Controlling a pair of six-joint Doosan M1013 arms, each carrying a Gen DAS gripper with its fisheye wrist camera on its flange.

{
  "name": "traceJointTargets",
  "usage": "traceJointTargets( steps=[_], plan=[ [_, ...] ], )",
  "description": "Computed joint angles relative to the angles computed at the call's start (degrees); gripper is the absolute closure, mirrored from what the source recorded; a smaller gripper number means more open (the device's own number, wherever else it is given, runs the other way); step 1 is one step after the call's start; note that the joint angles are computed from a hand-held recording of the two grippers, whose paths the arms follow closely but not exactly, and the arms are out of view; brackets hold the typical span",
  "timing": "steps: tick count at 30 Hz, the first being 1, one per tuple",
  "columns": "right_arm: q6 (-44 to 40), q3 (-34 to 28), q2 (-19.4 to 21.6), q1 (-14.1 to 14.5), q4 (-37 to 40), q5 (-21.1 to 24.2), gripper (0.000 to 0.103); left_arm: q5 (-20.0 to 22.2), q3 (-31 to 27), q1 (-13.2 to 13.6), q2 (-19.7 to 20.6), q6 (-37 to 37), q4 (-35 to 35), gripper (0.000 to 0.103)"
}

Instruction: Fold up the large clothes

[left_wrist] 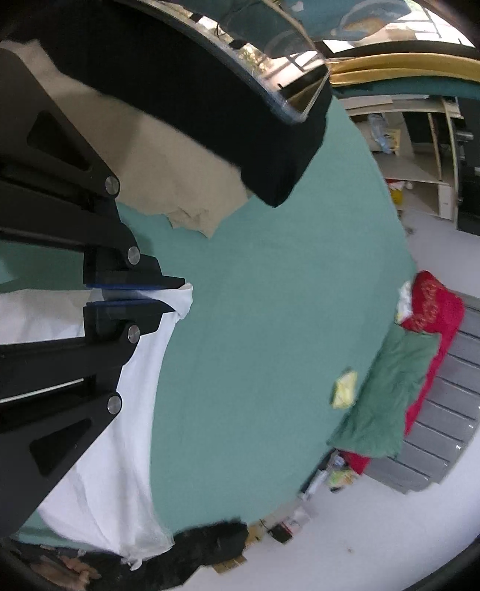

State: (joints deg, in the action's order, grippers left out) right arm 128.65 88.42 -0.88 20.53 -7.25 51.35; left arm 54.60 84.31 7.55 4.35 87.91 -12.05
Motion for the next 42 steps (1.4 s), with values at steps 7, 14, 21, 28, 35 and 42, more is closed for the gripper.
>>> traceJointTargets(
  steps=[7, 14, 21, 28, 35, 42],
  plan=[
    [4.7, -0.8, 1.0, 2.1, -5.6, 5.4, 0.071, -2.0, 1.5, -1.5, -1.4, -4.9, 7.9, 0.050],
    [6.7, 1.3, -3.6, 9.5, -14.0, 1.8, 0.039, 2.5, 6.1, -4.4, -6.7, 7.1, 2.2, 0.050],
    [-17.2, -4.6, 3.5, 13.9, -2.1, 6.4, 0.038, 4.2, 8.1, -13.9, -5.9, 17.2, 8.9, 0.050],
    [-23.9, -9.3, 8.8, 16.2, -11.6, 12.6, 0.038, -0.8, 6.9, -17.3, -3.7, 16.1, 20.6, 0.050],
    [-23.3, -15.7, 13.7, 12.5, -12.3, 13.6, 0.038, -1.5, 2.6, -16.3, 1.5, 12.4, 27.4, 0.050],
    [-14.9, -21.1, 16.8, 8.6, -11.8, 14.0, 0.038, -3.8, -3.0, -14.8, 5.4, -2.5, 37.1, 0.050]
  ],
)
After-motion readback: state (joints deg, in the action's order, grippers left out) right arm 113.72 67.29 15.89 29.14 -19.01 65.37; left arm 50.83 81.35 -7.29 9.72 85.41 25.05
